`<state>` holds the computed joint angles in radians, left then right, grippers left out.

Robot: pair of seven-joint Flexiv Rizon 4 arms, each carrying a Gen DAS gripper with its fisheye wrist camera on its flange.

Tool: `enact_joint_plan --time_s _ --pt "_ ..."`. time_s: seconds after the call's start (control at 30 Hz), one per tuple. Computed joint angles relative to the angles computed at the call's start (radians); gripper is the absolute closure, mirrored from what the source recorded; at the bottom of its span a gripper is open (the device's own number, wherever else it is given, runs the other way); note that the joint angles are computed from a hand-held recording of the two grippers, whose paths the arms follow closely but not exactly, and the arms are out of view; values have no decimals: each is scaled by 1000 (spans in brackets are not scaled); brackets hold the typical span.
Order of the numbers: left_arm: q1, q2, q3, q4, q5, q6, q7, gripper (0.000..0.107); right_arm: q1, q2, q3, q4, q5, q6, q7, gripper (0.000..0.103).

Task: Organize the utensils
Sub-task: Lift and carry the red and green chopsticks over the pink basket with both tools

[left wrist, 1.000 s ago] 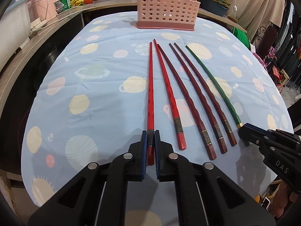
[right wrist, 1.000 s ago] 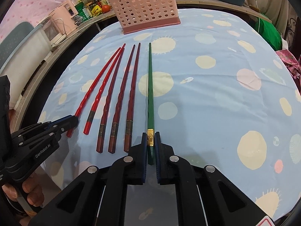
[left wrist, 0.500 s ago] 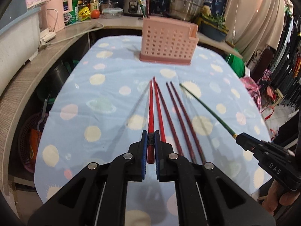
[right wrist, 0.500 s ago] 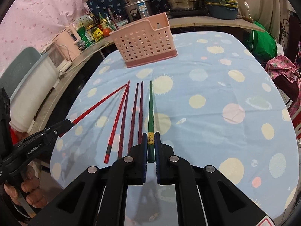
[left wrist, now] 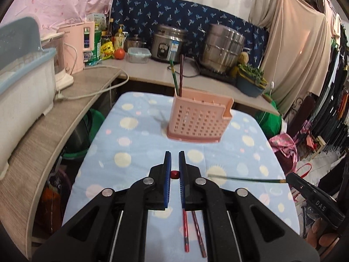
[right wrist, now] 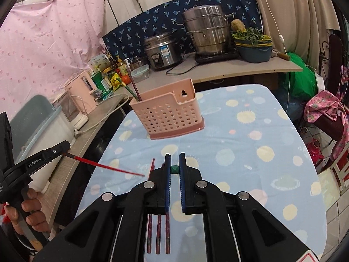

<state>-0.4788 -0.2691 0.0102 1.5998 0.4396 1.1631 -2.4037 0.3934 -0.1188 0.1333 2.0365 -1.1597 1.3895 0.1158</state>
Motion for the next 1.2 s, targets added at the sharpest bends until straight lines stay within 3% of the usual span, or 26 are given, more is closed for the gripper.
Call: enact_joint_plan --time_s 0.27,0.5,0.67,0.8,0.9,1.1,1.2 --pt "27 -65 0 -152 -56 -4 71 100 -15 -43 -57 -138 -118 34 68 96" --pt "7 -140 53 -344 -56 5 77 100 -43 -122 -122 -347 -352 83 281 96" --pt "-11 -248 105 -570 -31 -33 70 100 -60 -222 -143 -544 -454 86 401 96" --pt "-5 -339 132 -727 -47 -47 80 100 -49 -312 -176 -681 -434 87 413 96" --pt "6 -413 144 -838 -66 -70 91 100 -25 -369 -206 -741 -356 73 349 96" --pt "37 -542 144 -999 -127 -120 120 100 -7 -464 -188 -774 -90 50 113 96" --pt "44 -575 137 -1027 -152 -145 143 100 5 -484 -185 -753 -17 42 41 96"
